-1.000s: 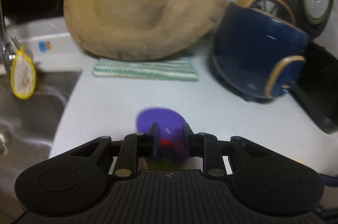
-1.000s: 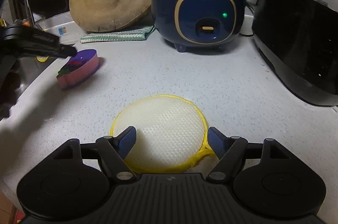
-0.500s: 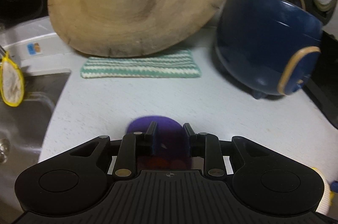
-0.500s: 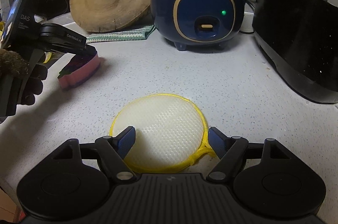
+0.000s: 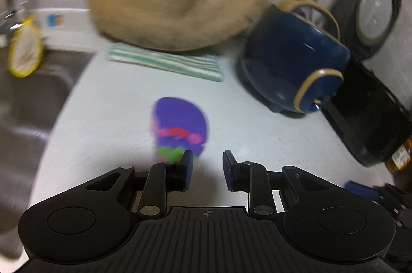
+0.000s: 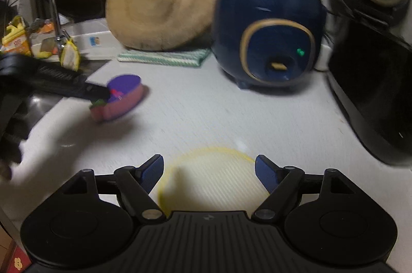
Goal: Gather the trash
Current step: 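Close the right tool on the purple-pink sponge, then move the open left tool over the yellow-rimmed round mesh pad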
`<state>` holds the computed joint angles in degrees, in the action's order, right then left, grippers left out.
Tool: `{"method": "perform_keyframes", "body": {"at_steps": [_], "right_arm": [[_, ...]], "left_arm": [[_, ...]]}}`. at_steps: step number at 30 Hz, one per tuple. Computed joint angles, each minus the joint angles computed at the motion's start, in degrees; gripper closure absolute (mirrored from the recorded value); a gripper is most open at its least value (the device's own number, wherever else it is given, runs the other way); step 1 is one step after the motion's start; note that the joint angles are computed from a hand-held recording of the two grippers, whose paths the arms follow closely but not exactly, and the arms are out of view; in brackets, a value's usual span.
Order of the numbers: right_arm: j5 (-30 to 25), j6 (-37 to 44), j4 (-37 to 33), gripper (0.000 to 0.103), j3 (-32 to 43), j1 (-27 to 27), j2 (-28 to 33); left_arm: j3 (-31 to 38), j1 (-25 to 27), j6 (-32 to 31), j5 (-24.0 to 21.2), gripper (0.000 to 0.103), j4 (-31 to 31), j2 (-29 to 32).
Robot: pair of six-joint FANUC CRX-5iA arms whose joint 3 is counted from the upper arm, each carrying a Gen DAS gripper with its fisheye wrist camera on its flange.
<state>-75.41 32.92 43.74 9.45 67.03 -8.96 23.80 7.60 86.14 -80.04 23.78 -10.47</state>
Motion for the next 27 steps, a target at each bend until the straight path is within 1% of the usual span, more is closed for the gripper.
{"method": "perform_keyframes", "body": {"at_steps": [3, 4, 6, 9, 10, 13, 16, 17, 20, 21, 22, 24, 27], "right_arm": [[2.8, 2.7, -3.7, 0.022, 4.7, -2.1, 3.3], [3.8, 3.6, -4.9, 0.021, 6.5, -2.8, 4.7], [5.6, 4.7, -7.1, 0.019, 10.5, -4.1, 7.7], [7.8, 5.8, -11.6, 0.017, 18.3, -6.5, 13.6], [7.6, 6.2, -12.7, 0.017, 20.9, -6.9, 15.6], [4.7, 10.1, -16.2, 0.017, 31.9, -8.1, 23.6], [-0.8, 15.4, -16.7, 0.017, 41.8, -8.0, 30.9], [-1.7, 16.6, -16.8, 0.017, 43.4, -8.0, 32.2], [-2.2, 18.2, -17.7, 0.020, 43.7, -8.1, 32.6], [-2.1, 18.8, -18.4, 0.030, 43.2, -8.3, 32.1], [-1.8, 19.5, -19.8, 0.037, 42.6, -8.7, 31.3], [-1.4, 19.8, -21.7, 0.038, 41.0, -9.3, 29.4], [1.4, 18.6, -20.6, 0.039, 33.9, -9.3, 23.9]], "left_arm": [[-0.8, 2.6, 1.6, -1.0, 0.074, -2.3, -3.2], [-0.4, 3.0, 2.4, -1.5, 0.074, -3.9, -3.8], [2.0, 2.6, 5.2, -3.6, 0.074, -9.2, -4.4], [3.5, 3.2, 5.9, -6.2, 0.074, -12.9, -5.1], [3.8, 3.5, 5.9, -7.0, 0.074, -13.4, -5.2], [4.3, 5.3, 5.5, -9.4, 0.074, -13.4, -6.0], [4.4, 6.1, 5.2, -10.2, 0.074, -13.1, -6.4], [4.2, 6.6, 4.8, -10.4, 0.074, -12.6, -6.7], [4.1, 6.7, 4.4, -10.5, 0.074, -11.8, -6.8], [4.0, 6.3, 4.4, -10.4, 0.074, -11.7, -6.6], [4.1, 5.9, 4.3, -10.4, 0.074, -11.5, -6.3], [4.2, 4.8, 4.1, -10.3, 0.074, -11.2, -5.6], [4.5, 2.5, 3.3, -10.1, 0.074, -10.6, -4.6]]}}
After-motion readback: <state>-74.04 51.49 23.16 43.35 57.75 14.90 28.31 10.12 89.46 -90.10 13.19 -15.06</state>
